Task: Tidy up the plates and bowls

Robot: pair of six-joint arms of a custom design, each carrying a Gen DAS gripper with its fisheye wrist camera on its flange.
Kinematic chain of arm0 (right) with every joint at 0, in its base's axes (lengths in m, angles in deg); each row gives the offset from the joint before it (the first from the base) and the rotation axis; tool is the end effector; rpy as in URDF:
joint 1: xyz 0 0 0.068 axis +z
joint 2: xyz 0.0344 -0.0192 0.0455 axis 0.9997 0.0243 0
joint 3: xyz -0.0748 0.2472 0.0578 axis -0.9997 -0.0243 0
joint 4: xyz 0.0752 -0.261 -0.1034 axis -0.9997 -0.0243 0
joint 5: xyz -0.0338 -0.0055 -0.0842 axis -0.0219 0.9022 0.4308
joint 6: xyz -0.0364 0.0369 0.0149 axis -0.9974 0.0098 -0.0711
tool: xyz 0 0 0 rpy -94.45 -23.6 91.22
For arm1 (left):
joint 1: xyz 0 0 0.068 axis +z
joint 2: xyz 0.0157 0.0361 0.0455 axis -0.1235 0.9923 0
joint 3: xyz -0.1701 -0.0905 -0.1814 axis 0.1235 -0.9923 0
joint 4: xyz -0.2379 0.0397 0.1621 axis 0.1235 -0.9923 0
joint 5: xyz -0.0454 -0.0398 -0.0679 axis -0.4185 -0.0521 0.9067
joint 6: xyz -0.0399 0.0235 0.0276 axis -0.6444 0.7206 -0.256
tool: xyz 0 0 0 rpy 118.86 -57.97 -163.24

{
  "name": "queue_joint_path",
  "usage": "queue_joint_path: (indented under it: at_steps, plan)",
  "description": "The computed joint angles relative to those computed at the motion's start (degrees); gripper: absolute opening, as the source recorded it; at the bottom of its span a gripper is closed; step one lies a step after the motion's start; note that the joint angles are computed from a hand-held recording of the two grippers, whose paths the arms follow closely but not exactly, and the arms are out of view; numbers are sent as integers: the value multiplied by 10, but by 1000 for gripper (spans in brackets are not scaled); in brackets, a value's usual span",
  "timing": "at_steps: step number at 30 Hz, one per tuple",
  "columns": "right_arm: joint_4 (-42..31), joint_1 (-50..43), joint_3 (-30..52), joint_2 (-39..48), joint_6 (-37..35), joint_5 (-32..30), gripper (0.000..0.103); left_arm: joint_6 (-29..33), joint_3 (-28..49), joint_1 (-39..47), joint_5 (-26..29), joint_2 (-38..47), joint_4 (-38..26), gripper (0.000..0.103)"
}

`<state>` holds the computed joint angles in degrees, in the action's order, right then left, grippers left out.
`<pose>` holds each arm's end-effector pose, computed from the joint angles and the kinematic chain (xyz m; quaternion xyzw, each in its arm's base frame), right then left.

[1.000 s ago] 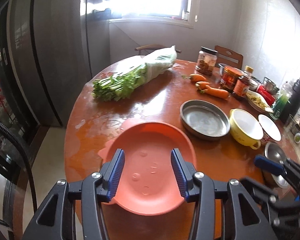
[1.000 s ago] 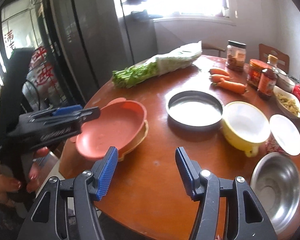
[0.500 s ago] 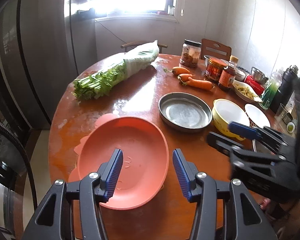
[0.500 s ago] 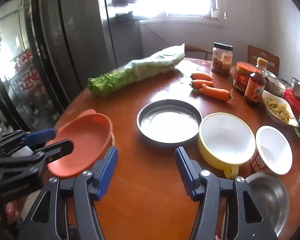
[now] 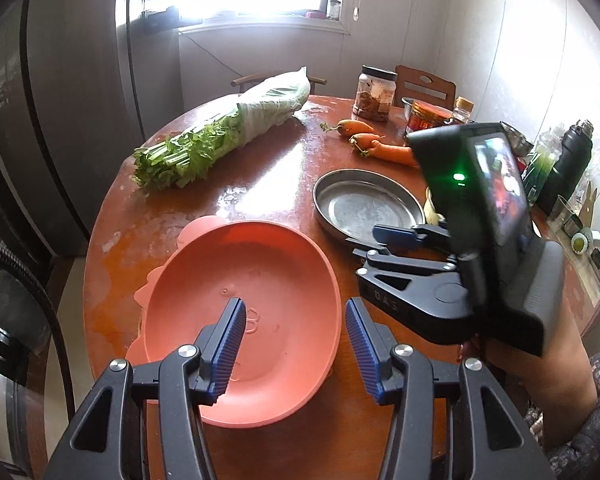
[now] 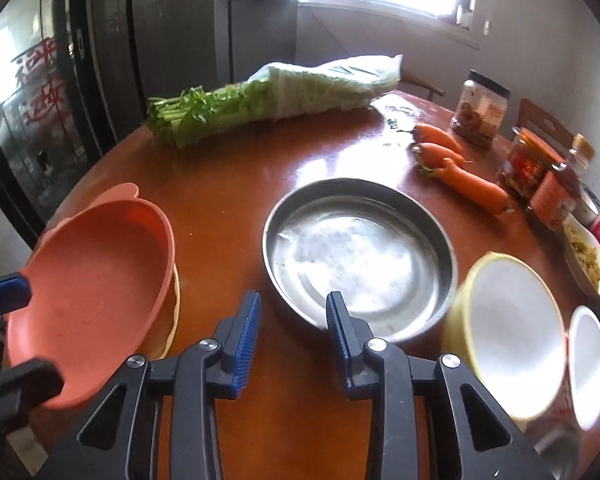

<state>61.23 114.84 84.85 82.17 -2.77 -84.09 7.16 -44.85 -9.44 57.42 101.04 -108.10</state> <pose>0.3400 0.1667 0.1911 -0.2172 0.9190 0.0611 0.3232 0.2301 -0.0125 0.2377 0.0234 0.9358 -0.0502 0.3481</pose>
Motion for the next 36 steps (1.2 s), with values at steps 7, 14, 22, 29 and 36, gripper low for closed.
queue_joint_path:
  at_steps: [7,14,22,29,36]
  plan:
    - [-20,-4,1,-1,-9,-28,26,-1,-3,11,13,-5,-3,52]
    - [-48,-9,-64,-78,-12,-88,26,-14,-20,-16,2,-33,-14,52]
    - [-73,25,-179,-222,-12,-81,26,-48,-49,-82,-32,-81,-35,52]
    - [-101,44,-259,-341,-4,-76,26,-80,-77,-120,-47,-113,-47,52]
    - [-138,57,-302,-429,2,-78,27,-112,-99,-158,-73,-133,-53,52]
